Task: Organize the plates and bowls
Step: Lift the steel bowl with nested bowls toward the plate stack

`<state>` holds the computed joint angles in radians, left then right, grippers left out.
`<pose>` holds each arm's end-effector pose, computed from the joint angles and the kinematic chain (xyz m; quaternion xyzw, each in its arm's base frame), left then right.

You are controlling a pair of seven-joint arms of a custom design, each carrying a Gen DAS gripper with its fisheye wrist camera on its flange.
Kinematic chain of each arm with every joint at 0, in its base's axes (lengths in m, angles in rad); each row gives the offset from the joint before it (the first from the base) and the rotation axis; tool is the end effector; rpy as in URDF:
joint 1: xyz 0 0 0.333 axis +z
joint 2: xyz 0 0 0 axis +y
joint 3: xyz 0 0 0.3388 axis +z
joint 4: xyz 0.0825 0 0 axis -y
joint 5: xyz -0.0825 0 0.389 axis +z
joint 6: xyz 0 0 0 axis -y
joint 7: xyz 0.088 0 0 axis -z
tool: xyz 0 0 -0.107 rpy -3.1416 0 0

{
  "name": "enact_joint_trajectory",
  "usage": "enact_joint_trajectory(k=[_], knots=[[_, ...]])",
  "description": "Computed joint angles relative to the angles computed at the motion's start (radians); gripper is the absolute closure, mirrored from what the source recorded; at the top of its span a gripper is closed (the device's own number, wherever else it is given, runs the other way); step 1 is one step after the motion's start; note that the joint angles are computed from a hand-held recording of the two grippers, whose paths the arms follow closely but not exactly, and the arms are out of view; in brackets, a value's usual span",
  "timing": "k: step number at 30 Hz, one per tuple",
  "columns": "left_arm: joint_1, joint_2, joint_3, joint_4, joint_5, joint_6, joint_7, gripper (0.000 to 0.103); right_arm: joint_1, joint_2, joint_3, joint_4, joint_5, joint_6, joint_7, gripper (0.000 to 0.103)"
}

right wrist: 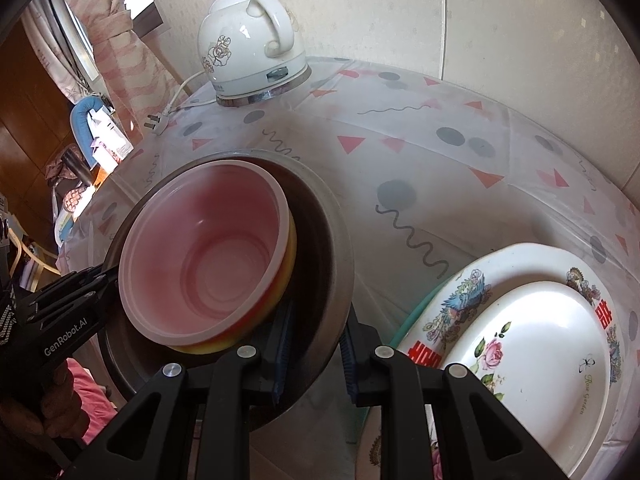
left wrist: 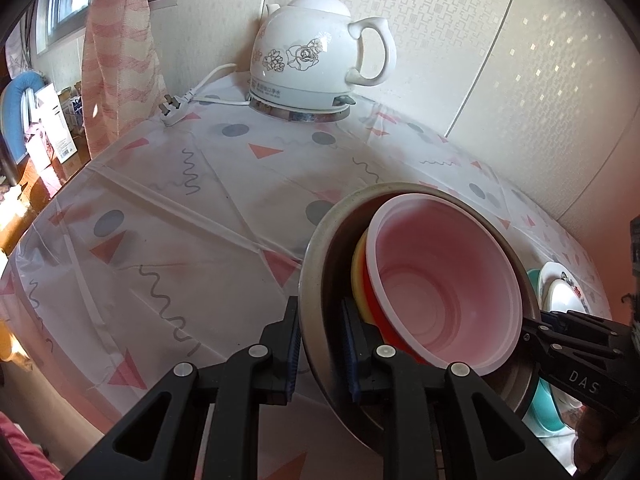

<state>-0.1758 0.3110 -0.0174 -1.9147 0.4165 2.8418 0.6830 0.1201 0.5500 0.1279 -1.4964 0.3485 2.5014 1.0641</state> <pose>0.6555 -0.1488 0.4189 -0.7731 0.5483 -0.2601 0.1843 0.7386 0.1642 0.4186 -0.8239 0.4958 -0.0765 0.2638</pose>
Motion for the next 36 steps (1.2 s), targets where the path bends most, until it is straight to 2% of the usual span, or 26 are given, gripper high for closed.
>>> enact_joint_trajectory(k=[5, 11, 14, 16, 19, 26, 33, 36], knots=[[-0.018, 0.001, 0.016, 0.006, 0.044, -0.011, -0.033, 0.086, 0.002, -0.008, 0.006, -0.027, 0.002, 0.053, -0.009, 0.083], [0.011, 0.003, -0.018, 0.002, -0.008, -0.01, 0.012, 0.085, -0.006, 0.001, 0.011, -0.011, 0.019, 0.03, 0.011, 0.085], [0.002, 0.007, -0.011, 0.003, -0.014, -0.01, 0.005, 0.086, -0.018, -0.005, 0.02, -0.016, 0.048, 0.02, 0.015, 0.086], [-0.013, 0.003, 0.006, -0.014, 0.015, 0.019, -0.015, 0.086, -0.018, -0.015, 0.019, -0.032, 0.054, 0.038, 0.008, 0.086], [-0.005, -0.004, -0.005, -0.029, -0.002, 0.041, -0.001, 0.086, -0.022, -0.014, 0.017, -0.03, 0.064, 0.025, 0.016, 0.086], [-0.01, -0.017, -0.003, -0.046, -0.009, 0.05, -0.002, 0.086, -0.013, -0.018, 0.007, -0.034, 0.055, 0.022, 0.034, 0.087], [-0.012, -0.041, -0.004, -0.07, -0.009, 0.065, -0.006, 0.085, -0.034, -0.043, 0.022, -0.066, 0.093, 0.026, 0.007, 0.087], [-0.032, -0.055, 0.015, -0.074, 0.035, 0.062, -0.039, 0.085, -0.044, -0.058, 0.029, -0.083, 0.123, 0.033, -0.014, 0.087]])
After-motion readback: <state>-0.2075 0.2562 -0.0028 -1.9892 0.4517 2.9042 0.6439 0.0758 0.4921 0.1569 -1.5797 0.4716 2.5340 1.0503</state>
